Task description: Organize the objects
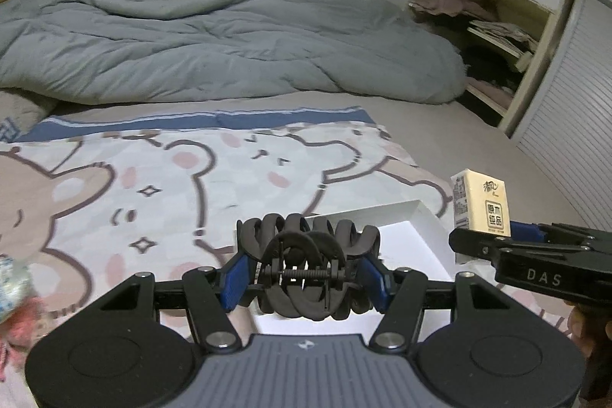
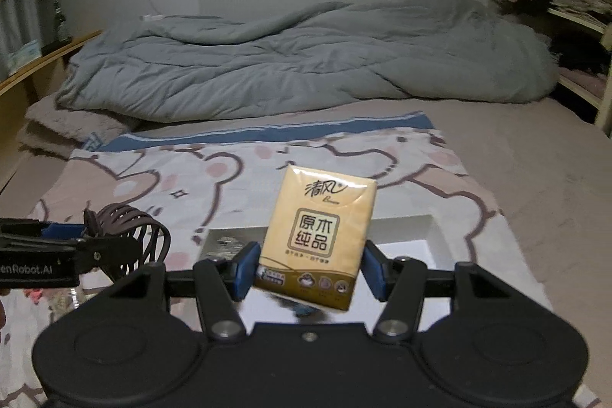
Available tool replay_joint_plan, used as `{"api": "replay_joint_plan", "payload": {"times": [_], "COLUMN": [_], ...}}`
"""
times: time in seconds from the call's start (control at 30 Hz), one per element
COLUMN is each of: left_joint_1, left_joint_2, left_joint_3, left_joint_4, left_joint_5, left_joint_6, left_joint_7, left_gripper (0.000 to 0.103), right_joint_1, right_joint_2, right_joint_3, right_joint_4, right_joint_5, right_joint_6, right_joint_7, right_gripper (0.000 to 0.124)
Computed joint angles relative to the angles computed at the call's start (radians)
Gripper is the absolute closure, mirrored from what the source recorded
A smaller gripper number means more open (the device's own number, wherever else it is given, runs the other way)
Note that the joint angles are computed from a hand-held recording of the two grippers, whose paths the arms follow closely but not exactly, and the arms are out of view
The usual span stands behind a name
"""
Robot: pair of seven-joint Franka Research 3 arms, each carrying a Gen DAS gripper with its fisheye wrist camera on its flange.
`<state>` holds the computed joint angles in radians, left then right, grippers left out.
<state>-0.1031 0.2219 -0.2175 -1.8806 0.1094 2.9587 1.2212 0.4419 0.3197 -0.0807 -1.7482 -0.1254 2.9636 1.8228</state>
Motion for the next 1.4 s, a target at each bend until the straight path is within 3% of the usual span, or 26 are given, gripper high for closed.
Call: {"api": "replay_joint_plan", "payload": {"times": [0.23, 0.6, 0.77, 1.0, 1.13, 1.4], "left_joint_1": [0.004, 0.061, 0.057, 0.020, -0.023, -0.128], "left_joint_2": [0.114, 0.346, 0.493, 0.675, 0.748, 0.794], "left_joint_3": [-0.069, -0.248, -0.297, -0.325, -0.286, -0.091], "left_joint_4": [0.109, 0.326, 0.514, 0.771, 0.888, 1.016], "left_joint_5": [-0.036, -0.103, -0.158, -0.272, -0.319, -0.210], "left_joint_6": [0.001, 0.008, -0.073, -0.221, -0.290, -0.396], "left_joint_7": [0.099, 0.408, 0.500, 0.601, 0.610, 0.543], "left_gripper": [0.041, 0.041, 0.041, 0.041, 0.041, 0.041], "right_joint_1": [0.001, -0.044, -0.057, -0.051, -0.047, -0.089], "right_joint_2": [-0.001, 0.032, 0.059, 0.118, 0.150, 0.197], "right_joint_3": [-0.057, -0.079, -0.086, -0.108, -0.118, -0.066], "right_joint_4": [-0.022, -0.014, 0.012, 0.079, 0.119, 0.172], "right_joint_5": [-0.052, -0.097, -0.094, -0.135, -0.150, -0.094], "right_joint_6": [-0.011, -0.042, -0.057, -0.107, -0.134, -0.154], "right_joint_7": [0.067, 0.103, 0.113, 0.108, 0.115, 0.029], "right_gripper": [0.066, 0.066, 0.066, 0.066, 0.066, 0.066]}}
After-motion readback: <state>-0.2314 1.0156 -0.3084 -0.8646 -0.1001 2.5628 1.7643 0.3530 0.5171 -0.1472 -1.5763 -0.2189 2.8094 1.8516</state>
